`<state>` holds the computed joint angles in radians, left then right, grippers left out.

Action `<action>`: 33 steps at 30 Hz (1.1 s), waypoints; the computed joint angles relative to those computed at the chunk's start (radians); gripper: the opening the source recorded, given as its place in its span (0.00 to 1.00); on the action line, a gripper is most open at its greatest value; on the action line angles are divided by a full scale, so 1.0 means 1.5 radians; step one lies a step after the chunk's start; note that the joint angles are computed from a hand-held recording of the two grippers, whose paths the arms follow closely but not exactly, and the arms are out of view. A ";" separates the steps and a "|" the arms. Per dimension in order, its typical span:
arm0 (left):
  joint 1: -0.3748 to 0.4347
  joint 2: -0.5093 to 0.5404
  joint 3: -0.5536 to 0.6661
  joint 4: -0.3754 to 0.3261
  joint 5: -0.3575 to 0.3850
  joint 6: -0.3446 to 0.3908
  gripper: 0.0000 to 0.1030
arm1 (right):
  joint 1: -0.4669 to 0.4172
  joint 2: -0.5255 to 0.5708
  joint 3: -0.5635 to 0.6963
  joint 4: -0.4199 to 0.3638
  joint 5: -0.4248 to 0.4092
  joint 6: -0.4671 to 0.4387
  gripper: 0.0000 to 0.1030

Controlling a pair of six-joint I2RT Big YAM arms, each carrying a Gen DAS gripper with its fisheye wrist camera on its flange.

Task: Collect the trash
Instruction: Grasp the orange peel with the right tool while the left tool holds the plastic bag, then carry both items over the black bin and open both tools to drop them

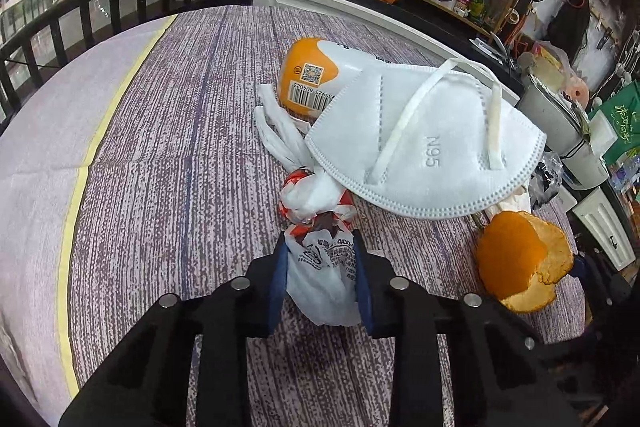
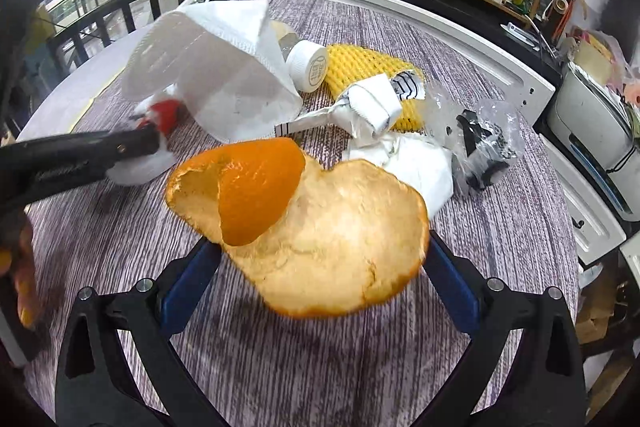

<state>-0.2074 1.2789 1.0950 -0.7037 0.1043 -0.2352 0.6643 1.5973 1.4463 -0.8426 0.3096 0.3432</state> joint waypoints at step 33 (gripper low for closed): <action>-0.140 -0.255 -0.162 0.002 -0.024 -0.065 0.18 | 0.038 -0.308 -0.247 0.081 -0.059 0.049 0.42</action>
